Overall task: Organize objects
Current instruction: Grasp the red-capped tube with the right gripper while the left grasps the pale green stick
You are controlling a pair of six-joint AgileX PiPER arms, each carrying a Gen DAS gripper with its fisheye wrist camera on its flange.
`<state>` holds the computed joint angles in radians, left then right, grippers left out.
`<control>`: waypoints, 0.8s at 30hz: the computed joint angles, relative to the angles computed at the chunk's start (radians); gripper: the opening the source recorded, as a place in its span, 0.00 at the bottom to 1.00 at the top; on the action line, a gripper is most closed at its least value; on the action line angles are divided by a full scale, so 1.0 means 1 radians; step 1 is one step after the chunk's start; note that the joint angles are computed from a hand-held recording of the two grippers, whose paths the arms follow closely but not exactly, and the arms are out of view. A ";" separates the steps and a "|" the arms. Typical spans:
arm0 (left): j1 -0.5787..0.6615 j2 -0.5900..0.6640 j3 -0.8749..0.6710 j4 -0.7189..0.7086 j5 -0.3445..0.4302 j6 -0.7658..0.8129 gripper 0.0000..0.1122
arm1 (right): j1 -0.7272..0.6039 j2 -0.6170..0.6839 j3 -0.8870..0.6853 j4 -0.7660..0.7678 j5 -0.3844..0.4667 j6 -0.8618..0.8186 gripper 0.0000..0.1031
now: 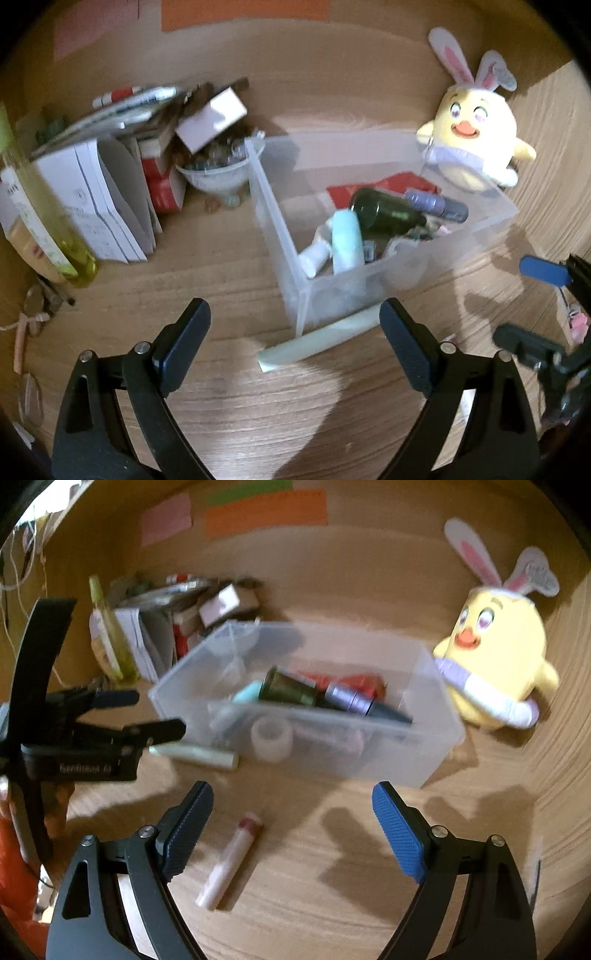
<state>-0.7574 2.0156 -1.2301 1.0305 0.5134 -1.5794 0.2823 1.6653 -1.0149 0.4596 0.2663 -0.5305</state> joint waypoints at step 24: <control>0.004 0.080 -0.026 -0.163 -0.094 0.184 0.52 | 0.004 0.065 0.051 0.127 0.067 -0.209 0.25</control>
<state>-0.7531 2.0959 -1.2558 0.8671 0.4194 -1.3950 0.2858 1.7303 -0.9637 0.5863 0.3335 -0.7397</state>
